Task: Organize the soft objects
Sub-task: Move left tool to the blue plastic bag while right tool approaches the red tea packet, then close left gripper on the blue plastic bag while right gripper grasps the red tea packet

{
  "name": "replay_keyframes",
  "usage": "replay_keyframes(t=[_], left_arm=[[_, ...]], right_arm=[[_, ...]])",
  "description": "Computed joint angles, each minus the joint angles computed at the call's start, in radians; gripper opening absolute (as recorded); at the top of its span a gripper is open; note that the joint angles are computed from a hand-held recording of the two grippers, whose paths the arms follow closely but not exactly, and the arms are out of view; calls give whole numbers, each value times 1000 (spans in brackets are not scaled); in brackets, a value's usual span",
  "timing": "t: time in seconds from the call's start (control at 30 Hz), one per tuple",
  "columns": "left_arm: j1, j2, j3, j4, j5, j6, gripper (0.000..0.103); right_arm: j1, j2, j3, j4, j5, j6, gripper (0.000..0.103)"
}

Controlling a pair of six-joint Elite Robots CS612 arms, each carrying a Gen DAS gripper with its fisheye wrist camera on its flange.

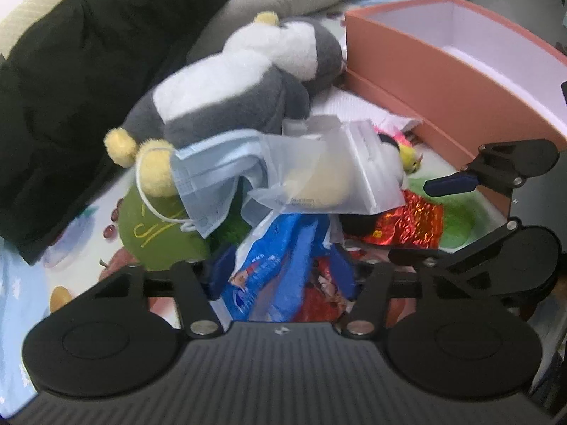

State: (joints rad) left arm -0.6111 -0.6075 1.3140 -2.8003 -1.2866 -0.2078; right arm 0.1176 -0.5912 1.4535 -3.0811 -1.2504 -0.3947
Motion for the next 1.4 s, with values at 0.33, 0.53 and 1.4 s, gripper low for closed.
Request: replay_keyframes(t=[0.33,0.53,1.4], left_arm=[[-5,-4,5,30,-23,-55,10],[-26,-33,53,5,-25,-180,7],[-154,-136,287,-193,147,-718,6]], right_arm=[[-5,-17,11,49,26,-1,58],[-13,-50,56,58,19,25,58],[-51,-201,322,-69,43,133,58]])
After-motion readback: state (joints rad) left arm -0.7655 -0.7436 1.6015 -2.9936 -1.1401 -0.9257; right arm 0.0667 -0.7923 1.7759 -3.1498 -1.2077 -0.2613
